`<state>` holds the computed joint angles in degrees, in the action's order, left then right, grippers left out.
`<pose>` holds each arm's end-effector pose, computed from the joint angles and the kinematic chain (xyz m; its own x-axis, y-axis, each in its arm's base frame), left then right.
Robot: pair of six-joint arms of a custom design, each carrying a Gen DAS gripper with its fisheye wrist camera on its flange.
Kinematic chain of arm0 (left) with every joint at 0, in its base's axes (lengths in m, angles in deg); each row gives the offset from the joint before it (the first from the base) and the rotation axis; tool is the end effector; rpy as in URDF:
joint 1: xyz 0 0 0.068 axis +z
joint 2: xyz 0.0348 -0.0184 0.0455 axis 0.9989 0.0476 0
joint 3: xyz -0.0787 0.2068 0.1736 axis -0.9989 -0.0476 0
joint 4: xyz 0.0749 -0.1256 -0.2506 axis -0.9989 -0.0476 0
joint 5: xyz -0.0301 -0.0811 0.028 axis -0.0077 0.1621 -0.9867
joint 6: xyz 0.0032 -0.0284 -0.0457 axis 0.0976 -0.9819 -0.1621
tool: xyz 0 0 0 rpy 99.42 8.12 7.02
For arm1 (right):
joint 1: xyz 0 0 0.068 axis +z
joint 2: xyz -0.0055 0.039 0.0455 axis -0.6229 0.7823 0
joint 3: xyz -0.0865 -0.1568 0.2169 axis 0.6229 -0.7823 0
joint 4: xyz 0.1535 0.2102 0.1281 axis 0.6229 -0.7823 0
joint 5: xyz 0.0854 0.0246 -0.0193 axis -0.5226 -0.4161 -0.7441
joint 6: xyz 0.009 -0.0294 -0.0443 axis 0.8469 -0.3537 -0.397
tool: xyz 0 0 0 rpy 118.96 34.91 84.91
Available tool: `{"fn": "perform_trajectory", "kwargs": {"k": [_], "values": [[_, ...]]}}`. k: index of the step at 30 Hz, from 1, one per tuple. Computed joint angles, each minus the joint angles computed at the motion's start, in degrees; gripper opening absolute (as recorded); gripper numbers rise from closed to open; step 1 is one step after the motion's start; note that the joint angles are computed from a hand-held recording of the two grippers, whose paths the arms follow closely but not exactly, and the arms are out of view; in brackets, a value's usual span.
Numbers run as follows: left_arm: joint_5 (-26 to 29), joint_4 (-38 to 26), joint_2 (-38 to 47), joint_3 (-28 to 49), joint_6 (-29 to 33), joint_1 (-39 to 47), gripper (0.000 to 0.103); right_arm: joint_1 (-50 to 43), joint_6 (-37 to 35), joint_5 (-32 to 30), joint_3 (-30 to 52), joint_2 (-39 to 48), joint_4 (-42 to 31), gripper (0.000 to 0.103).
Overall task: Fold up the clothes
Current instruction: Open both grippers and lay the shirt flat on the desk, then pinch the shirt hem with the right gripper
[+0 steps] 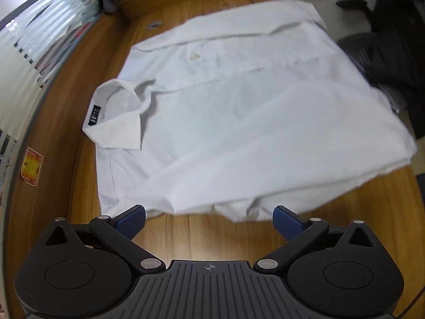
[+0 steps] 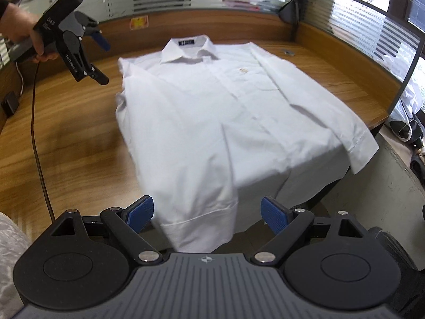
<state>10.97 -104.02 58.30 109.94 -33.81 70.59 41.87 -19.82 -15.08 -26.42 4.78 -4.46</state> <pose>0.3680 -0.1154 0.2331 -0.3137 0.8559 -0.4112 0.8568 0.4418 0.2658 0.0512 0.1702 0.2234 -0.7549 -0.1271 -0.6434 -0.1373 0.9899 -0.0344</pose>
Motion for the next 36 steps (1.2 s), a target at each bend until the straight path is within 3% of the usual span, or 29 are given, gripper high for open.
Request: {"fn": "perform_trajectory", "kwargs": {"k": [5,8,16,21,25,28,31,36], "values": [[3.4,3.7,-0.5,-3.2,-6.9,0.2,0.089,1.1,1.6,0.0,0.6,7.1,2.4,0.092],[2.5,5.4,-0.5,-4.9,-9.6,-0.5,0.075,1.9,-0.1,0.8,0.9,12.5,3.9,0.092],[0.7,9.8,-2.3,-9.3,-17.0,0.0,0.056,1.3,-7.2,1.8,2.9,28.0,11.5,0.089],[1.2,10.5,-2.6,-10.4,-21.7,0.3,0.053,1.3,-5.7,1.1,7.7,39.1,10.6,0.084],[1.6,13.1,-4.4,-13.2,-23.9,0.6,0.053,1.2,-5.9,3.2,9.1,43.2,11.3,0.078],[2.3,15.0,-5.1,-14.1,-20.9,1.5,0.053,0.4,-5.8,4.1,9.8,45.0,11.4,0.069],[4.3,15.1,-4.4,-13.7,-11.9,2.8,0.055,-0.3,-6.2,4.2,9.1,44.6,12.2,0.051],[6.5,15.2,-3.8,-13.3,4.9,3.8,0.069,-1.4,-5.7,1.8,6.7,36.8,10.6,0.025]]}}
